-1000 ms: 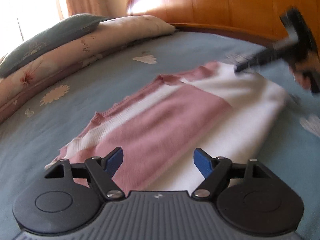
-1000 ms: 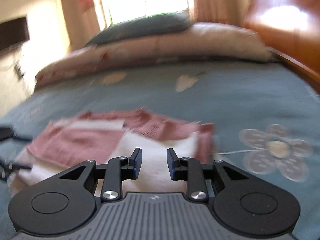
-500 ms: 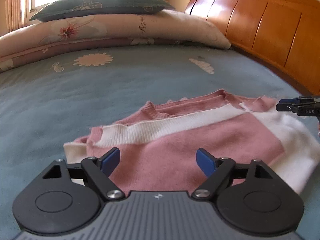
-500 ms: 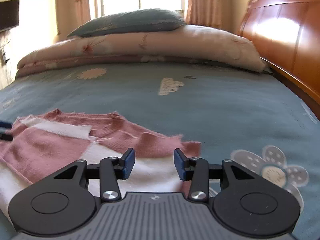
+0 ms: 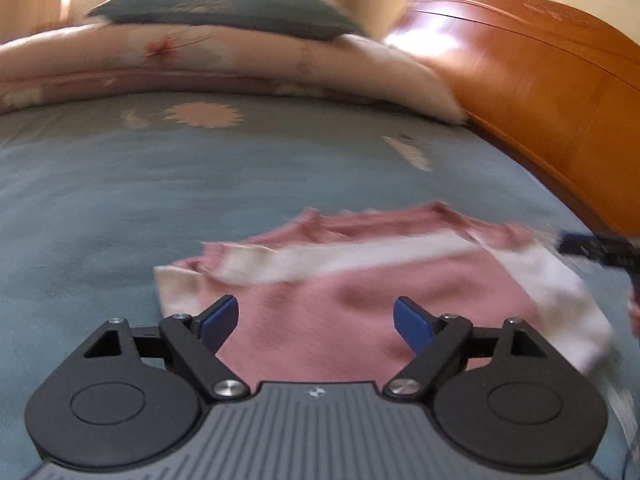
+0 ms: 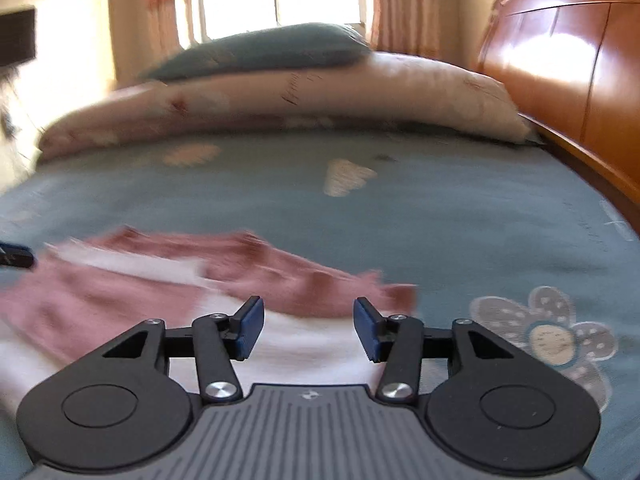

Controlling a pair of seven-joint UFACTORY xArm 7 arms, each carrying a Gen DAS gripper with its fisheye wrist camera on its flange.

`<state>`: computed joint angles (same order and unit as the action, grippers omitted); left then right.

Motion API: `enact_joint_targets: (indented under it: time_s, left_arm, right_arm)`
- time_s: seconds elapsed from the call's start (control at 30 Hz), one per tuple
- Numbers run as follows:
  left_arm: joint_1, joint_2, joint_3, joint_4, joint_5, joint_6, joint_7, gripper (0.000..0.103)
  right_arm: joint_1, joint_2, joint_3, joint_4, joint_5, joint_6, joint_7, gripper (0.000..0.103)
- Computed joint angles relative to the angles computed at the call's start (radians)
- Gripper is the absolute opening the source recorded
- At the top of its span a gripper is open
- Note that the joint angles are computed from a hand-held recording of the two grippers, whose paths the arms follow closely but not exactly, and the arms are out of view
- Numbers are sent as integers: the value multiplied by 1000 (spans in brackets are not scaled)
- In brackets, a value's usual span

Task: Fold clothes
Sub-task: 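Move both open grippers toward the side edge of the folded sweater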

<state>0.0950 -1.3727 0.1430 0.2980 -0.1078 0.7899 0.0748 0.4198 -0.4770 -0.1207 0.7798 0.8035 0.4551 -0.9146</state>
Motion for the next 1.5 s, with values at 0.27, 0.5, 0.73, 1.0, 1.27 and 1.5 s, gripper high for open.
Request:
enact_joint_targets:
  time_s: [0.27,0.5,0.73,1.0,1.27,1.5]
  left_arm:
    - [40,-322,-41,-22,31,280,-66,40]
    - [-26,-443,-26,-23,32,406,-45,33]
    - [-123,-390,-97,-57,-26,356,-36,33]
    - [-210,-386,-144,34,-57,373,-50,33]
    - [-205,-372,-159,59,-44,399,-84,33]
    - [-202,-402,-209,-86,-52,365,-169,33]
  right_arm:
    - [85,-246,30,-151,75,71,71,70]
    - [163,-325,24,-186,13,202,117,70]
    - [97,-349,95,-68,-199,353,129,68]
    - [49,-419,83,90,-301,620,270,68]
    - [42,-440,110,172,-265,687,309,71]
    - [7,-391,268,-139,-284,274,367,41]
